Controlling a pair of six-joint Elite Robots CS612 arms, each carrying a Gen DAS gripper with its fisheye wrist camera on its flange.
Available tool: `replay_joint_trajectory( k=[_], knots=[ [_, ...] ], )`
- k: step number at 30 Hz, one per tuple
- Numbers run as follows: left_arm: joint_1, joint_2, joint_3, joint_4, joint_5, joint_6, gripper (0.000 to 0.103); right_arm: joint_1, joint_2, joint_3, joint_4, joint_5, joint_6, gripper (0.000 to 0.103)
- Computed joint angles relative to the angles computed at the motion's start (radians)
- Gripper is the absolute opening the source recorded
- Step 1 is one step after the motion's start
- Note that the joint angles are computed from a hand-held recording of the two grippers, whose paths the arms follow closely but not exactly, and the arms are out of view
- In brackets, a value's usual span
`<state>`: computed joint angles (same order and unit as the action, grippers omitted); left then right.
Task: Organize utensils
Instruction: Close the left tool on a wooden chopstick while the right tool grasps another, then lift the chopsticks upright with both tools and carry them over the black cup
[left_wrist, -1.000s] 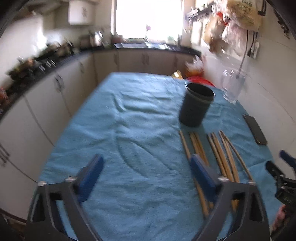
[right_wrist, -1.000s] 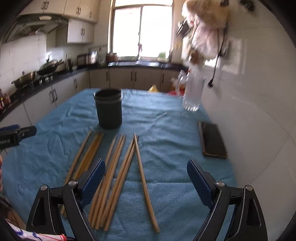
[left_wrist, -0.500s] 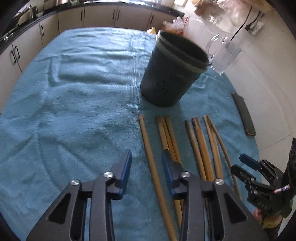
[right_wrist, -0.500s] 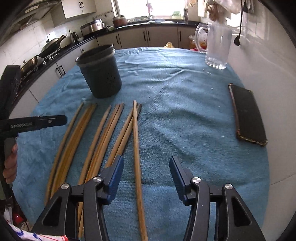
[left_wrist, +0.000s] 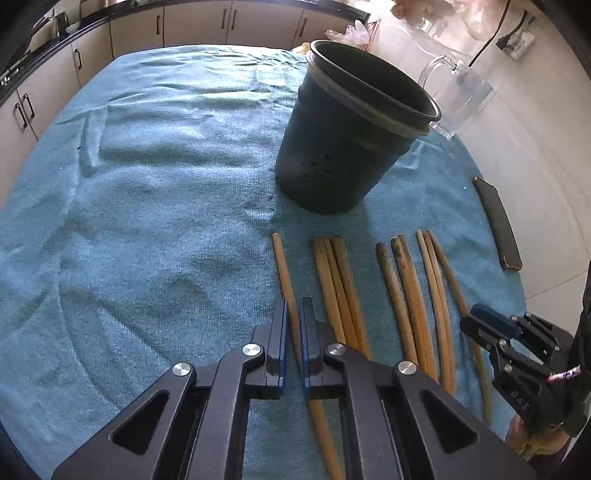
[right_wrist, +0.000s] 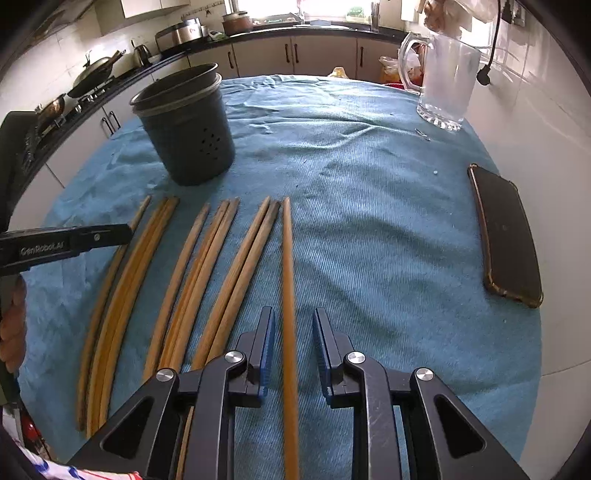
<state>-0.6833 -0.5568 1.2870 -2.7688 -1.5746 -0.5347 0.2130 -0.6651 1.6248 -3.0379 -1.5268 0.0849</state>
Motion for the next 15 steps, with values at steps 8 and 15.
replay_joint_trajectory(
  k=[8, 15],
  knots=[
    [-0.002, 0.016, -0.040, 0.045, 0.012, 0.026, 0.006, 0.004, 0.033, -0.117, 0.156, -0.030, -0.012, 0.022],
    [0.002, 0.021, -0.029, -0.013, -0.001, 0.030, 0.006, 0.012, 0.054, -0.157, 0.154, -0.039, -0.006, 0.006]
  ],
)
